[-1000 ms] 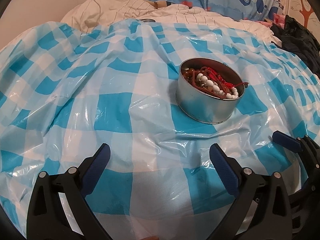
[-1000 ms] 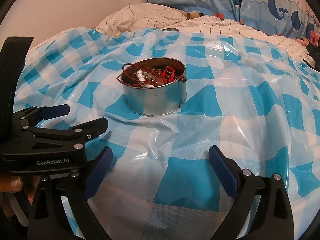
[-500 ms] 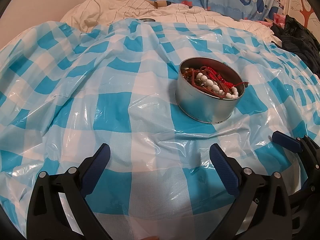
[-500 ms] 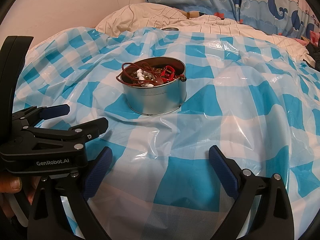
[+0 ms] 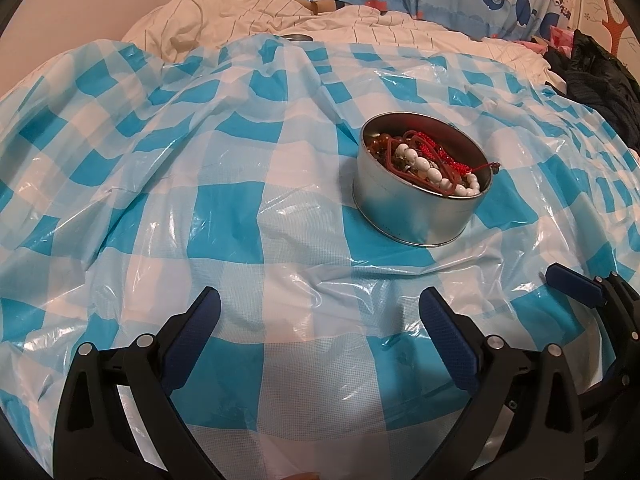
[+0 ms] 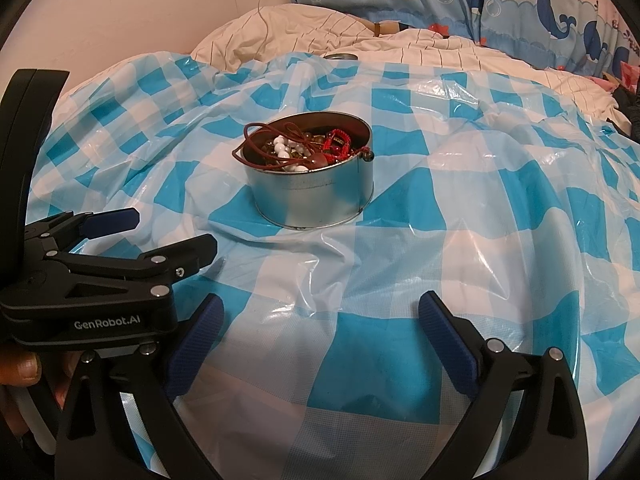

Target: Organize jewelry

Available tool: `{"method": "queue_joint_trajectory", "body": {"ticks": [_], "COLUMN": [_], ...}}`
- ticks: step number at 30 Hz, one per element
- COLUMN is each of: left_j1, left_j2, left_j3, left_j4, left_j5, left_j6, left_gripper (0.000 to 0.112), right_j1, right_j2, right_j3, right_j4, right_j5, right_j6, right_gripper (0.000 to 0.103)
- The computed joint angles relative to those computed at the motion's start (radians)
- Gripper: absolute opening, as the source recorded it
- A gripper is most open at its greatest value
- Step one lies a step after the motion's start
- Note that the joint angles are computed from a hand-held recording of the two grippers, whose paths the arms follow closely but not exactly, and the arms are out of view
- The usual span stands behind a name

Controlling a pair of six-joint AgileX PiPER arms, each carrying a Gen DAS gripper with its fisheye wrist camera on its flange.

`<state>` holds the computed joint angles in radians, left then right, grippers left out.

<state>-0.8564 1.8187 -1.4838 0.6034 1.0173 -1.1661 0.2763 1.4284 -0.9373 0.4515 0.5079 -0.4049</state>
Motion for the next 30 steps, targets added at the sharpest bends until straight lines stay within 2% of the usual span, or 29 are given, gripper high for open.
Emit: {"method": "queue_joint_trajectory", "body": {"ticks": [10, 15, 21, 22, 25, 30], "left_j1": [0.004, -0.009, -0.006, -0.002, 0.014, 0.016], "left_j2": [0.005, 0.022, 0.017, 0.011, -0.052, -0.047], "left_j3": [-0.003, -0.02, -0.016, -0.01, 0.074, 0.058], "left_j4": [-0.007, 0.018, 0.013, 0.003, -0.006, -0.049], "left_j5": [0.004, 0.047, 0.044, 0.034, -0.073, -0.076], "left_j6": [-0.001, -0.03, -0.026, -0.027, -0.099, -0.038], "left_gripper": [0.095, 0.095, 0.095, 0.095, 0.095, 0.095], "right_j1": [0.003, 0.003, 0.003, 0.004, 0.006, 0.01], "right_j2": [-0.001, 0.001, 0.003, 0.002, 0.004, 0.0], "right_j3": [0.006, -0.001, -0.002, -0.002, -0.003, 0.009], "right_j4": [-0.001, -0.006, -0.007, -0.007, -0.013, -0.014], "right_j5": [-0.004, 0.0, 0.001, 0.0, 0.001, -0.008], "right_j6": [0.002, 0.007, 0.009, 0.009, 0.015, 0.017], "right_gripper": [0.094, 0.094, 0.094, 0.094, 0.094, 0.094]}}
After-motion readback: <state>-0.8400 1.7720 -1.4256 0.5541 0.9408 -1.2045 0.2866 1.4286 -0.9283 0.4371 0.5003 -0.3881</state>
